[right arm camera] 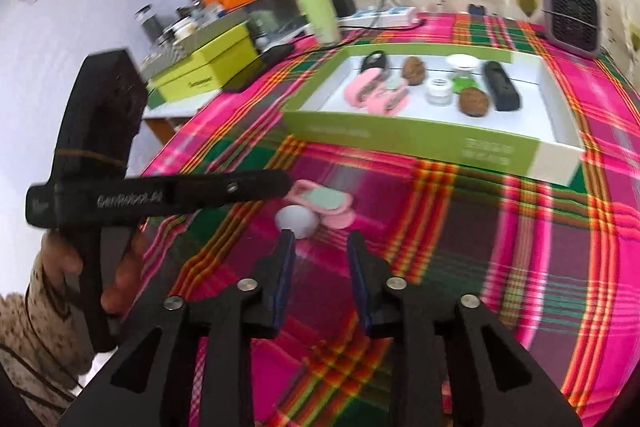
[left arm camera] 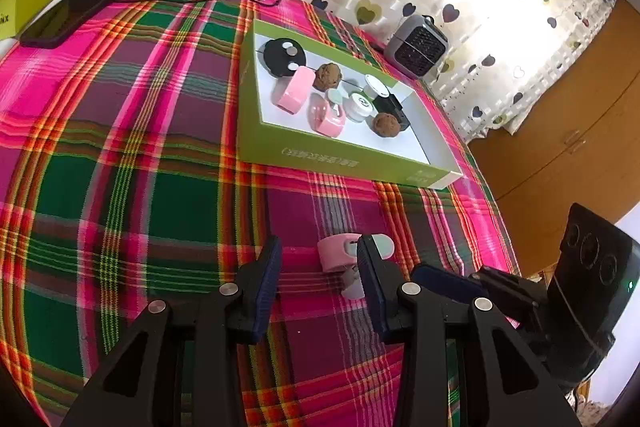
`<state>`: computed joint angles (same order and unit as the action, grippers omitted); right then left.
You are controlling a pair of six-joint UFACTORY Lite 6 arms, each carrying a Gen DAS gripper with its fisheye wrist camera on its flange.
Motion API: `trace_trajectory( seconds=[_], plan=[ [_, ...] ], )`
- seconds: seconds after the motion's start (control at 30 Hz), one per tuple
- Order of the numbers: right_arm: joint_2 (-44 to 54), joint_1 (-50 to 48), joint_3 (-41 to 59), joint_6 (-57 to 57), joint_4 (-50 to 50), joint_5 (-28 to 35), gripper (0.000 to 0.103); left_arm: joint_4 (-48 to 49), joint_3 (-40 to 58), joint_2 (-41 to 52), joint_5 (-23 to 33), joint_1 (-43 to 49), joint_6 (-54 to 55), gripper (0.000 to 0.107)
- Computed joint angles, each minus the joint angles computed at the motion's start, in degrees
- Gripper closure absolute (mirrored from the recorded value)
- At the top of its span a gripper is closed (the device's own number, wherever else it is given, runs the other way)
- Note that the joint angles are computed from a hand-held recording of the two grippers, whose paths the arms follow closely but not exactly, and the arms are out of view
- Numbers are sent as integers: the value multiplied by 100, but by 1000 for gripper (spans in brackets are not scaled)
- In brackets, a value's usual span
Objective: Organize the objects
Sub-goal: 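Close right gripper on the white egg-shaped object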
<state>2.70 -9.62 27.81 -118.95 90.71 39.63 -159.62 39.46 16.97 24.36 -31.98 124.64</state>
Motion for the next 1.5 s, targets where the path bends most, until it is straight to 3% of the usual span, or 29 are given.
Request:
trace_trajectory(
  seconds=[0.23, 0.53, 0.7, 0.77, 0.83, 1.03, 1.23, 1.3, 1.4, 1.5],
  plan=[
    [133, 786, 29, -279, 668, -550, 69, 231, 92, 156, 110, 194, -200, 71],
    [411, 1019, 348, -77, 1021, -764, 69, 906, 365, 395, 158, 349, -666, 71],
    [237, 1307, 176, -702, 1566, -1167, 69, 1016, 475, 428, 102, 315, -731, 71],
    [155, 1433, 92, -961, 1799, -1343, 77, 1014, 519, 433, 60, 274, -703, 71],
    [124, 1428, 66, -1048, 1845, -1368, 77, 1018, 537, 430, 45, 250, -700, 71],
    [30, 1110, -11, -898, 1374, -1134, 77, 657, 540, 334, -179, 139, -364, 71],
    [335, 206, 259, 91, -105, -238, 77, 515, 559, 250, -284, -163, 208, 62],
    [-49, 291, -37, -397, 277, -501, 77, 758, 758, 376, -551, -283, 158, 62],
    [-763, 772, -498, -1814, 1764, -1576, 77, 997, 865, 453, -625, -368, -30, 61],
    [-827, 562, -634, -1714, 1417, -1063, 77, 977, 925, 479, -610, -427, 21, 61]
  ],
)
